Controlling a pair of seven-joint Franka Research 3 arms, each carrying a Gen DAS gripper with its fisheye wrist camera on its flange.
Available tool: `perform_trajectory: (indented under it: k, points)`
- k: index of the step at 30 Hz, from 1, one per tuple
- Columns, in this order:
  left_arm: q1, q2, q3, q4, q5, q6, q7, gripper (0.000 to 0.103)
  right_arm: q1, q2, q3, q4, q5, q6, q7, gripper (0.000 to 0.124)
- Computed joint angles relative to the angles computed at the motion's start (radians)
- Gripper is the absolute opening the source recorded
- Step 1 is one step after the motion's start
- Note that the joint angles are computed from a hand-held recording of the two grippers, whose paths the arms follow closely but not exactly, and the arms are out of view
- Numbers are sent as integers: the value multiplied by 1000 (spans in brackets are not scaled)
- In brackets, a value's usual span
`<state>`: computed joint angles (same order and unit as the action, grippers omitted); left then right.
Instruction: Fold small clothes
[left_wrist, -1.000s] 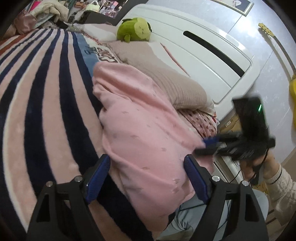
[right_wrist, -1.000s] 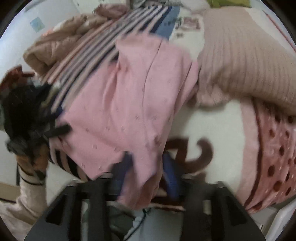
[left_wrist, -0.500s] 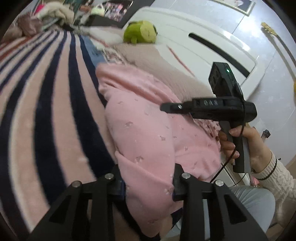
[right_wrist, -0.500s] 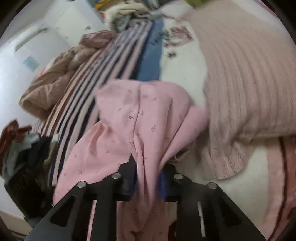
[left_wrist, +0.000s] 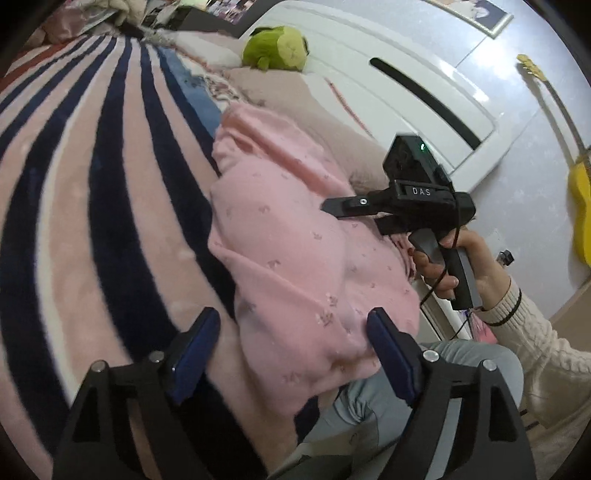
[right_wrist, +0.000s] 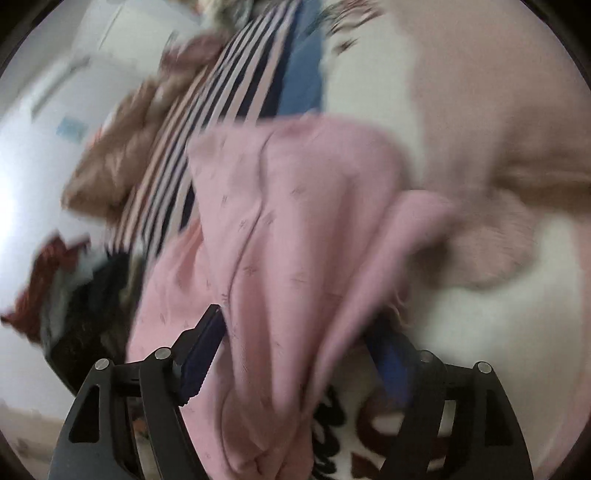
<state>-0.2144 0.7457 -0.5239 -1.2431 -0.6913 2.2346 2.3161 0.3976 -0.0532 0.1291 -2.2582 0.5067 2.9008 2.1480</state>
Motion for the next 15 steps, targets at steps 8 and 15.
perform_trajectory:
  k: [8, 15]
  points:
    - [-9, -99, -16, -82, -1, 158, 24, 29, 9, 93, -19, 164, -453, -34, 282, 22]
    - [38, -266, -23, -124, -89, 271, 113, 29, 4, 84, -22, 339, -733, -52, 447, 22]
